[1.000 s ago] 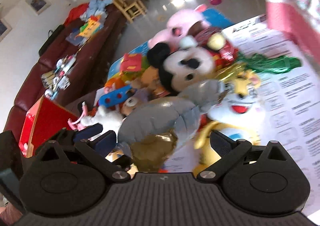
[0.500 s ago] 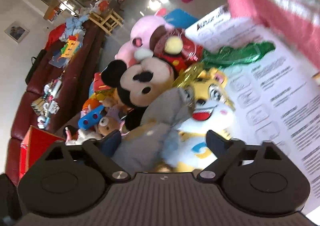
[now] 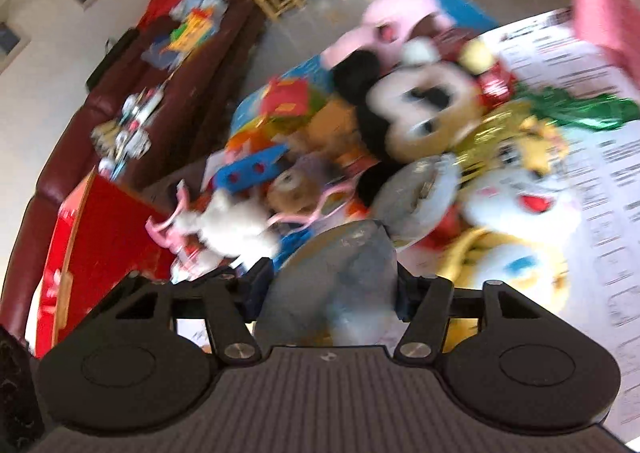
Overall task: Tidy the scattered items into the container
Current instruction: 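Grasp the grey plush toy with the right gripper, then close the left gripper on the grey plush while the right gripper grips the gold foil balloon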
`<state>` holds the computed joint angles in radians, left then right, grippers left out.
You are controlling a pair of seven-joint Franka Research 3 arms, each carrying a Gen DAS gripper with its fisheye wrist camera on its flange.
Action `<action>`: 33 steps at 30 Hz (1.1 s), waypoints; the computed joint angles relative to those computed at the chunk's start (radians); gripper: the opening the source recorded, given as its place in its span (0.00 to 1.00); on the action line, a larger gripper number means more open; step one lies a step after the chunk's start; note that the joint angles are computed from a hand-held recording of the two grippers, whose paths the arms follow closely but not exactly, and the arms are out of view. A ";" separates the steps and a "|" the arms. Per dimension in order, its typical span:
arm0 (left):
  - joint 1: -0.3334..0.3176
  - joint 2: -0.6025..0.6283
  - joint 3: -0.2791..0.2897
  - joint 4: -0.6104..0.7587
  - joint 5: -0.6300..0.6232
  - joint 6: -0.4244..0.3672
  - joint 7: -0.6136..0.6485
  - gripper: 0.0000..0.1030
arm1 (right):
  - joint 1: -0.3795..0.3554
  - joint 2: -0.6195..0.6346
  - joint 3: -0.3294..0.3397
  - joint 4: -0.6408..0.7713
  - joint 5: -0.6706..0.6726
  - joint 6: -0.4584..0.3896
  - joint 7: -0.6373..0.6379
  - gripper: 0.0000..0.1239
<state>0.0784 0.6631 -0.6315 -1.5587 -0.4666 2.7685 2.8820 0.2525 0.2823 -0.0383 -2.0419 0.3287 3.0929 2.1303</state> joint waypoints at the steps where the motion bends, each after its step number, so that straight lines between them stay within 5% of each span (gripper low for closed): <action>1: 0.005 0.001 0.007 0.004 -0.003 -0.004 -0.012 0.94 | -0.031 0.021 0.045 0.036 0.027 -0.020 -0.034 0.58; 5: 0.029 0.013 0.031 0.035 -0.026 -0.021 -0.068 0.94 | 0.059 0.102 -0.025 0.172 -0.079 -0.106 -0.008 0.58; 11: 0.042 0.058 0.067 0.113 -0.033 -0.038 -0.131 0.89 | 0.043 0.236 0.047 0.407 -0.115 -0.230 -0.133 0.50; 16: 0.002 0.122 0.159 0.257 0.020 -0.167 -0.285 0.72 | -0.009 0.335 0.126 0.591 -0.013 -0.378 -0.217 0.70; 23: -0.025 0.232 0.216 0.462 0.119 -0.235 -0.485 0.76 | 0.029 0.297 0.047 0.533 -0.022 -0.298 -0.129 0.70; 29: -0.061 0.247 0.277 0.494 0.149 -0.210 -0.622 0.79 | 0.125 0.258 -0.108 0.445 -0.179 -0.257 0.068 0.70; 33: -0.105 0.320 0.318 0.616 0.237 -0.252 -0.724 0.76 | 0.113 0.247 -0.102 0.412 -0.222 -0.259 0.126 0.70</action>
